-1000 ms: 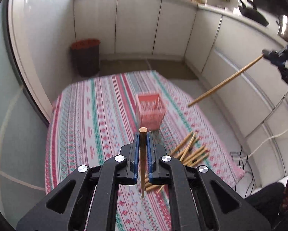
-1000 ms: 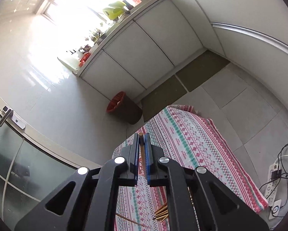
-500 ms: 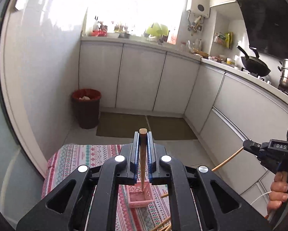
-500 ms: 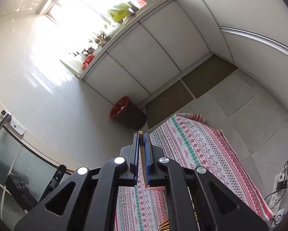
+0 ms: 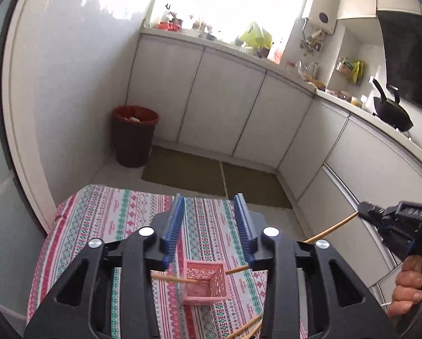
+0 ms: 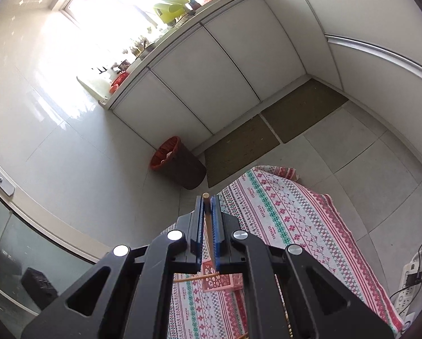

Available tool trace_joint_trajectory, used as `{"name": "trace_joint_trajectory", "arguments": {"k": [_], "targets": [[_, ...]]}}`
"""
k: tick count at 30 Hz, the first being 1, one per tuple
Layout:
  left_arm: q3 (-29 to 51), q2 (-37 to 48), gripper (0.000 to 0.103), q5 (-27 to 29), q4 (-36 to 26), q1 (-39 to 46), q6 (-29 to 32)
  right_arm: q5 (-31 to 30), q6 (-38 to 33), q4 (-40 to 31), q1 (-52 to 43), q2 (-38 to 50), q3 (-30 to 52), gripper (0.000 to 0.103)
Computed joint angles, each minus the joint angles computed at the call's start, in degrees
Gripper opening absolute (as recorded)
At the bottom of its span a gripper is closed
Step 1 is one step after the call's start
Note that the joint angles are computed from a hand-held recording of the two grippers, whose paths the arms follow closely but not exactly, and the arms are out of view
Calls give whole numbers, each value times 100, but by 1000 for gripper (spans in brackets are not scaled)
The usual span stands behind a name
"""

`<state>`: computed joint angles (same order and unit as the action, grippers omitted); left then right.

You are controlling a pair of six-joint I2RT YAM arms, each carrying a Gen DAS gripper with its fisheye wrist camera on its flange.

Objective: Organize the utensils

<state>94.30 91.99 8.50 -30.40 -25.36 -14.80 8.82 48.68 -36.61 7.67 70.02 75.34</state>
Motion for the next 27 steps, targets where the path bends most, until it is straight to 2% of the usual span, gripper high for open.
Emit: {"name": "trace_joint_trajectory", "arguments": {"k": [8, 9, 10, 12, 15, 19, 20, 21, 22, 24, 27], "targets": [[77, -51, 40, 48, -212, 146, 68, 347, -158, 398, 498, 647, 79, 9], [66, -57, 41, 30, -231, 138, 96, 428, -325, 446, 604, 757, 128, 13], [54, -69, 42, 6, -242, 131, 110, 496, -398, 457, 669, 809, 163, 34], [42, -117, 46, -10, -266, 103, 137, 761, -440, 453, 820, 800, 164, 56], [21, -205, 53, -19, -274, 65, 160, 1136, -588, 213, 1007, 771, 286, 58], [-33, -332, 64, -164, -323, -96, 232, 1624, -470, -140, 1130, 536, 205, 74], [-38, -369, 69, -222, -386, -170, 287, 1772, -424, -267, 1146, 444, 131, 75], [-31, -387, 77, -271, -451, -231, 334, 1883, -362, -373, 1152, 374, 65, 79], [-51, -414, 80, -338, -505, -306, 385, 1985, -229, -508, 1132, 249, -71, 85], [-112, -456, 88, -518, -678, -545, 540, 1963, 48, -696, 953, -55, -426, 89], [-257, -460, 93, -573, -920, -864, 781, 1594, 409, -961, 421, -602, -1023, 93]]}}
